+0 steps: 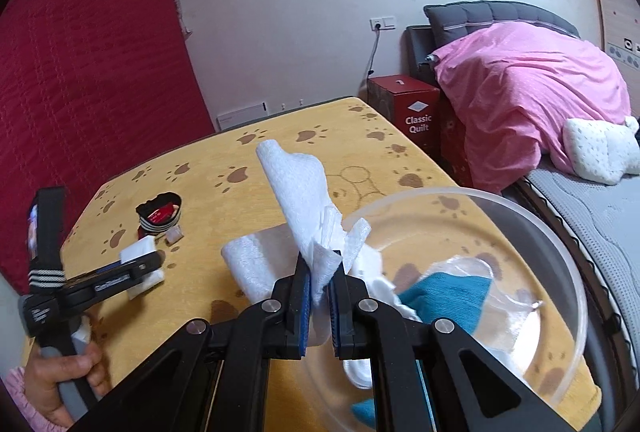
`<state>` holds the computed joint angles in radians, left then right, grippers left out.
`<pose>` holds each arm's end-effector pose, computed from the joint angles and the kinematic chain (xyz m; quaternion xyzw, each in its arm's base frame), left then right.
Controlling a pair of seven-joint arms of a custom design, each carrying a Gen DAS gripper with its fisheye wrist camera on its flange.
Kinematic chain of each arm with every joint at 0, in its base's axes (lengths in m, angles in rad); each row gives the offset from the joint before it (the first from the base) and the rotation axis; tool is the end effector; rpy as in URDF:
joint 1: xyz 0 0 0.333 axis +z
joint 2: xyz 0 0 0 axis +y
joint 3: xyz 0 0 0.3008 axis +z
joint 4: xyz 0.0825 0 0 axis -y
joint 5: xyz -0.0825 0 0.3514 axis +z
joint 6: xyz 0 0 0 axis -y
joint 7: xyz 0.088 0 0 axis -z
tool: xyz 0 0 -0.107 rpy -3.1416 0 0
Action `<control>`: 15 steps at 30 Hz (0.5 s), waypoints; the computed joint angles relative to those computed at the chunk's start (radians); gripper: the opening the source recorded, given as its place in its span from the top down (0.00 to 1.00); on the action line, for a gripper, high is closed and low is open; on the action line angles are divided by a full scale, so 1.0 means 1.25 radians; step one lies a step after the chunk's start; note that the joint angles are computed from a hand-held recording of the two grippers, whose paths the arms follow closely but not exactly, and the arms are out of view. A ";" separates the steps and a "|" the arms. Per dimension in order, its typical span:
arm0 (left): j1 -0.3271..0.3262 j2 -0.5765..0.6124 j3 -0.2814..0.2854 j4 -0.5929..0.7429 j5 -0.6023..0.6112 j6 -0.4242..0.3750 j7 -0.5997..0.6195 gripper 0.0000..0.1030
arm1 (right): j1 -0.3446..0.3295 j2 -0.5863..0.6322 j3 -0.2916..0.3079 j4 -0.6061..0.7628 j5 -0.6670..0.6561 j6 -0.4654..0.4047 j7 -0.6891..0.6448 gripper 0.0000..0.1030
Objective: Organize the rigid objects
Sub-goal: 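Grasp the white tissue packet with the left gripper while the right gripper holds the wipe, then carry the wipe into the basin with the right gripper while the left gripper carries the packet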
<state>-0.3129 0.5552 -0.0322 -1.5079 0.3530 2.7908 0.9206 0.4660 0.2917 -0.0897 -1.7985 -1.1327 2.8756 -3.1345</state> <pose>0.6672 -0.2513 0.4283 -0.6675 0.6476 -0.3062 0.2034 0.5677 0.2855 0.4521 -0.5645 0.6823 -0.2712 0.3771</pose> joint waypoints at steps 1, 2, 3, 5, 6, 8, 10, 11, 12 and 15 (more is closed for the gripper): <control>0.000 -0.009 0.000 -0.012 0.000 0.005 -0.002 0.38 | 0.003 -0.006 -0.004 -0.006 -0.009 -0.004 0.012 0.92; 0.001 -0.018 -0.002 -0.024 -0.001 0.011 -0.002 0.38 | 0.003 -0.012 -0.006 -0.012 -0.017 -0.006 0.022 0.92; 0.002 -0.026 -0.004 -0.035 -0.002 0.018 -0.002 0.38 | 0.002 -0.017 -0.006 -0.018 -0.027 -0.008 0.033 0.92; 0.003 -0.039 -0.007 -0.050 -0.002 0.028 0.000 0.38 | -0.002 -0.027 -0.003 -0.028 -0.044 -0.015 0.054 0.92; 0.003 -0.045 -0.010 -0.056 -0.003 0.033 0.003 0.38 | -0.006 -0.031 -0.001 -0.033 -0.052 -0.019 0.064 0.92; 0.000 -0.058 -0.012 -0.070 0.000 0.045 0.005 0.38 | -0.015 -0.041 0.004 -0.045 -0.065 -0.027 0.083 0.92; -0.003 -0.066 -0.016 -0.076 0.001 0.054 0.011 0.38 | -0.026 -0.051 0.010 -0.058 -0.075 -0.032 0.102 0.92; -0.003 -0.068 -0.019 -0.078 -0.001 0.056 0.015 0.38 | -0.032 -0.054 0.014 -0.062 -0.076 -0.034 0.105 0.92; -0.002 -0.071 -0.025 -0.080 -0.005 0.060 0.022 0.38 | -0.038 -0.057 0.017 -0.068 -0.076 -0.034 0.109 0.92; -0.002 -0.073 -0.036 -0.078 -0.016 0.062 0.041 0.38 | -0.052 -0.063 0.027 -0.085 -0.067 -0.041 0.112 0.92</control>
